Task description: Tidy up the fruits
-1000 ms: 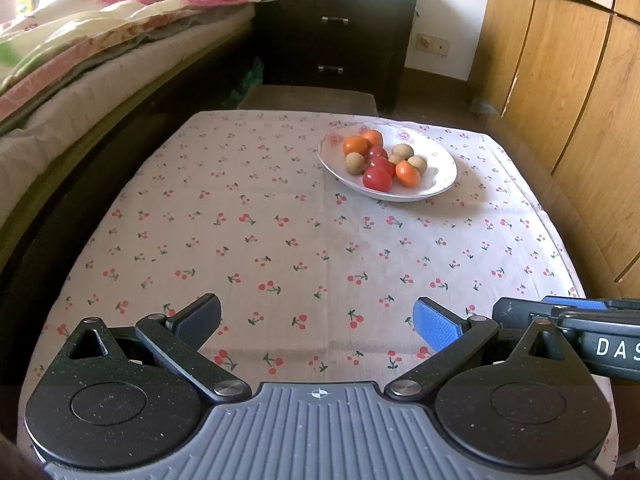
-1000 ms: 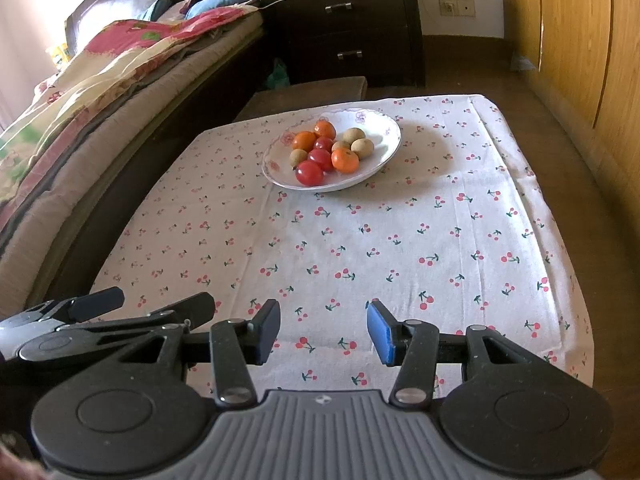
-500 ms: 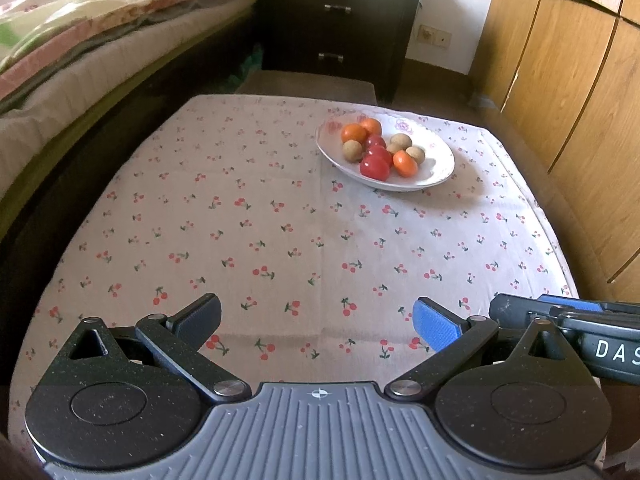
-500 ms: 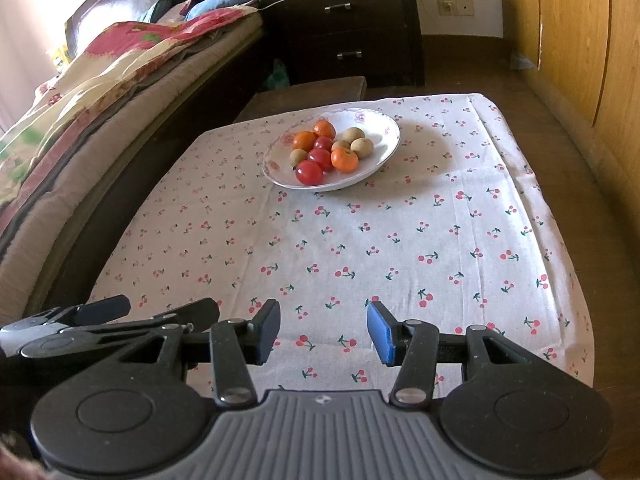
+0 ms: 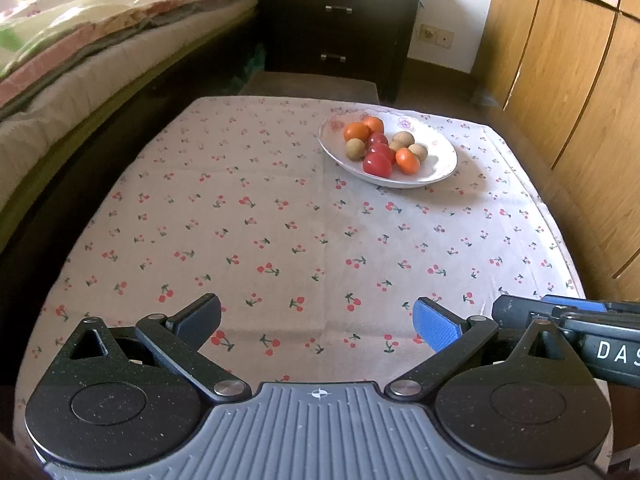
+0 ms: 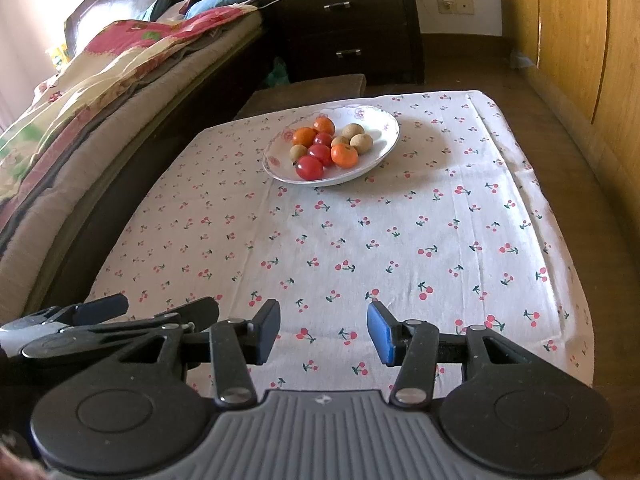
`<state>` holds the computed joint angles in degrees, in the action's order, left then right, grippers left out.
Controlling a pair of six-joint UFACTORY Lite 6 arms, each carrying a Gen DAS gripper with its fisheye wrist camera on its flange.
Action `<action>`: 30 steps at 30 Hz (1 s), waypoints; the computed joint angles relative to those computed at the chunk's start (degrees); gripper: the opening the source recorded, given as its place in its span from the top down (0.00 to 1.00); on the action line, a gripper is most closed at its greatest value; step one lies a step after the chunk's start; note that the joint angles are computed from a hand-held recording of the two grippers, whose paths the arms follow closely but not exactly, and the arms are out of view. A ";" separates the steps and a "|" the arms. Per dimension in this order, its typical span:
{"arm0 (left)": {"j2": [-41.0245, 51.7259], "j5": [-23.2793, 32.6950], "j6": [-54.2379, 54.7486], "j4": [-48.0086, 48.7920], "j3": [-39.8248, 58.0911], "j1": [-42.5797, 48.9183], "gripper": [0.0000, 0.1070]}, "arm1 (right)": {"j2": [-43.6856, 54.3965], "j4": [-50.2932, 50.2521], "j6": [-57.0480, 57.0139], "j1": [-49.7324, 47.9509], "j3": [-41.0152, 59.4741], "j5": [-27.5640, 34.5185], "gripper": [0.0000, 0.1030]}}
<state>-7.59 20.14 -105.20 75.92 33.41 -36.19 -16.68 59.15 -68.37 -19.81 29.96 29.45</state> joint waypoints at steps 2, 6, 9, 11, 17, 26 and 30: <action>0.03 0.33 0.50 -0.52 0.07 -0.24 0.04 | -0.09 -0.06 -0.04 -0.19 -0.02 0.21 0.53; -0.06 -2.68 9.72 -10.16 0.74 2.10 0.04 | -0.56 0.24 -0.42 -0.56 -0.26 0.77 0.53; -0.07 -3.22 9.53 -10.45 0.29 2.26 0.05 | -0.70 -0.07 -0.18 -0.33 -0.48 0.66 0.53; 0.02 -2.86 9.91 -10.72 0.32 2.08 0.05 | -0.88 -0.22 -0.13 -0.30 -0.72 0.65 0.53; -0.14 -1.71 7.64 -8.29 -0.04 1.32 0.04 | -1.50 -1.03 0.73 0.21 -1.20 -0.05 0.53; 0.05 0.82 4.98 -5.19 -0.38 0.38 0.04 | -2.09 -4.16 3.54 0.35 -1.97 -1.88 0.52; -0.82 1.47 5.41 -5.56 -1.03 -0.04 0.04 | -2.05 -5.96 5.36 0.67 -2.26 -2.81 0.52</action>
<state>-8.41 21.61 -99.79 70.36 32.37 -36.23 -18.73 53.19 -63.00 -19.15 27.71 26.63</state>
